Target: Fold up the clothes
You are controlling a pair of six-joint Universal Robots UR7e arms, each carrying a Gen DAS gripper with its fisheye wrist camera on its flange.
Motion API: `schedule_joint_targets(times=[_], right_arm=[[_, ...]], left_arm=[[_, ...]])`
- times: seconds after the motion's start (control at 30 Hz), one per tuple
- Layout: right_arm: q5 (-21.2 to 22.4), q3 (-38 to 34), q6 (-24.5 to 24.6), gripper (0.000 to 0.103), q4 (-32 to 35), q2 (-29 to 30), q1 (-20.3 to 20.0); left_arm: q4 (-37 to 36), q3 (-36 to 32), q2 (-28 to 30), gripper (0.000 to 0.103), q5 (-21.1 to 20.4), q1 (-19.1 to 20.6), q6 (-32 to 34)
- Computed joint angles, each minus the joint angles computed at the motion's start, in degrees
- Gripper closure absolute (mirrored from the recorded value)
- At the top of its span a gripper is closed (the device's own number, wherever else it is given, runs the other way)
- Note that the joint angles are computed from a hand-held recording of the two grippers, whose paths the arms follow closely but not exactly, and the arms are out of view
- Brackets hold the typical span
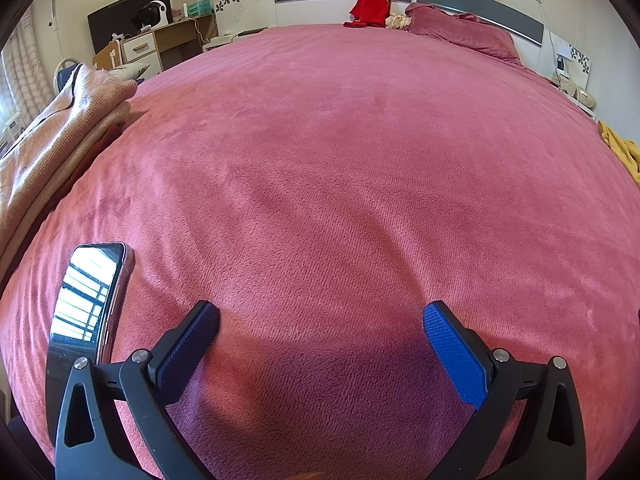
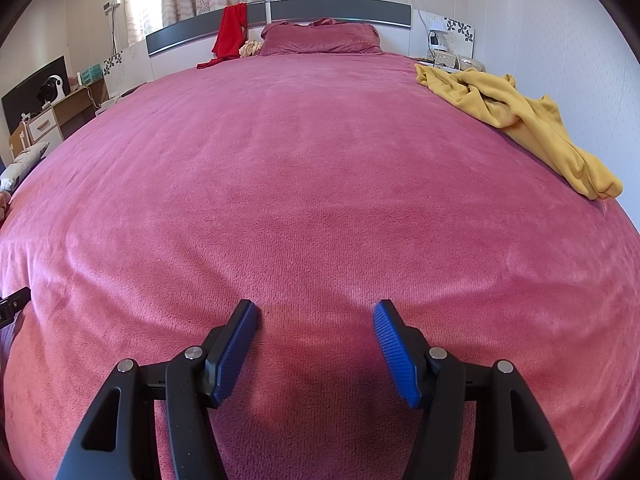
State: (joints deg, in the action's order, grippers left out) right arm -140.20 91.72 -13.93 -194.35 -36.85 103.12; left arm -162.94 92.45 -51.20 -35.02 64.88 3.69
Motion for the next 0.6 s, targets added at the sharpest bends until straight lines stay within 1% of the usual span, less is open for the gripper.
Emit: schedule_joint_targets(times=[0.43,0.6], right_arm=[[-0.1,0.1,0.1,0.04,-0.1,0.0,0.1],[0.3,0.1,1.1,0.039,1.6,-0.5,0.0]], left_arm=[[0.0,0.0,-0.1,0.0,-0.4,0.1,0.3],[1.1,-0.3,-0.1,0.0,0.1,-0.2,0.4]])
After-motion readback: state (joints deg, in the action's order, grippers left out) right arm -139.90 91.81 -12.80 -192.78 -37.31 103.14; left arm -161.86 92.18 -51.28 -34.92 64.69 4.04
